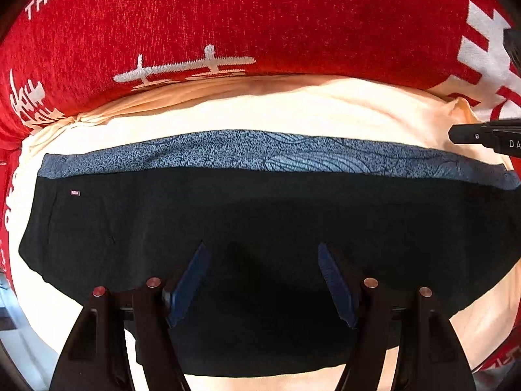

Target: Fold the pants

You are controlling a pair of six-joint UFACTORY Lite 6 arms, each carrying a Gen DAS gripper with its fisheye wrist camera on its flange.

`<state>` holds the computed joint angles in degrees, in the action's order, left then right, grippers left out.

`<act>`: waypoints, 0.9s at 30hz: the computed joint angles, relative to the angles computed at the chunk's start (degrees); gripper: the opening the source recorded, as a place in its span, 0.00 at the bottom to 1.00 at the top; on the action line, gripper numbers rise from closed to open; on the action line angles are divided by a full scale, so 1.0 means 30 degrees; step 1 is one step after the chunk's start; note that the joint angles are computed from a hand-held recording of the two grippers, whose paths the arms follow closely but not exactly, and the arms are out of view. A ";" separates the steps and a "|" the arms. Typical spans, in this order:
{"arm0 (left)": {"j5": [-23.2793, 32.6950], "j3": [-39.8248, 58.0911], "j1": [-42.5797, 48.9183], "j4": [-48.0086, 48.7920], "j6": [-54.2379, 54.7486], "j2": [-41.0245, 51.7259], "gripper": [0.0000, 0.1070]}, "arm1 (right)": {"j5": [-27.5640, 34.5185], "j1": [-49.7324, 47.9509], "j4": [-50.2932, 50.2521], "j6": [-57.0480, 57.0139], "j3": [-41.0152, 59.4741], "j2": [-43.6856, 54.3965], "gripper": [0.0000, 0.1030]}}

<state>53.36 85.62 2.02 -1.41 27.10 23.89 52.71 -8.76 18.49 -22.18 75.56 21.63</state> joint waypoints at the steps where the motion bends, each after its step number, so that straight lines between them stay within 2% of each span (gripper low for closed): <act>1: 0.0021 0.0101 0.0026 -0.0199 0.0133 -0.0012 0.67 | -0.0040 -0.0158 0.0143 0.0206 0.0222 0.0362 0.00; 4: 0.0147 -0.0069 -0.0006 -0.0357 0.0759 -0.0553 0.67 | 0.0182 -0.1570 0.1350 0.0986 -0.0567 -0.0443 0.01; 6: 0.0221 -0.0303 -0.0052 -0.0435 0.0867 -0.0714 0.67 | 0.0790 -0.3750 0.2786 0.1304 -0.2487 -0.2455 0.04; 8: 0.0491 -0.0616 -0.0137 -0.0404 0.0736 -0.0953 0.67 | 0.1193 -0.6195 0.3674 0.1428 -0.5687 -0.5918 0.14; 10: 0.0433 -0.1061 -0.0265 -0.0256 0.0651 -0.1284 0.67 | 0.2656 -0.8879 0.3903 0.1735 -0.8980 -0.9916 0.32; 11: 0.0271 -0.1339 -0.0420 -0.0107 0.0584 -0.1416 0.67 | 0.4133 -1.0784 0.3410 0.1951 -1.0385 -1.1915 0.33; 13: 0.0035 -0.1665 -0.0694 0.0133 0.0430 -0.1423 0.67 | 0.5318 -1.3842 0.2346 0.2278 -1.2844 -1.5762 0.33; 15: -0.0466 -0.1941 -0.1102 0.0518 -0.0039 -0.1090 0.67 | 0.6481 -1.7408 0.0913 0.2359 -1.4342 -1.8287 0.33; 18: -0.1063 -0.2423 -0.1495 0.1356 -0.1024 -0.0840 0.67 | 0.6045 -2.2136 -0.0343 0.0582 -1.4900 -1.8317 0.33; 22: -0.1575 -0.3137 -0.1542 0.1450 -0.1011 -0.1287 0.67 | 0.3920 -2.3697 0.0600 0.0187 -1.5315 -1.7932 0.32; 23: -0.1793 -0.3313 -0.1561 0.1581 -0.0981 -0.1328 0.68 | 0.3423 -2.3896 0.0853 -0.0252 -1.4826 -1.6968 0.32; 24: -0.1830 -0.3363 -0.1616 0.1815 -0.1139 -0.1407 0.70 | 0.3111 -2.3863 0.1025 -0.0104 -1.4705 -1.6784 0.26; 25: -0.1775 -0.3458 -0.1712 0.2007 -0.1413 -0.1636 0.70 | 0.2950 -2.3326 0.0825 0.0486 -1.4633 -1.6897 0.12; 27: -0.1568 -0.2868 -0.1477 0.1647 -0.1350 -0.1711 0.70 | 0.3085 -2.1982 0.0828 0.1046 -1.3859 -1.7194 0.07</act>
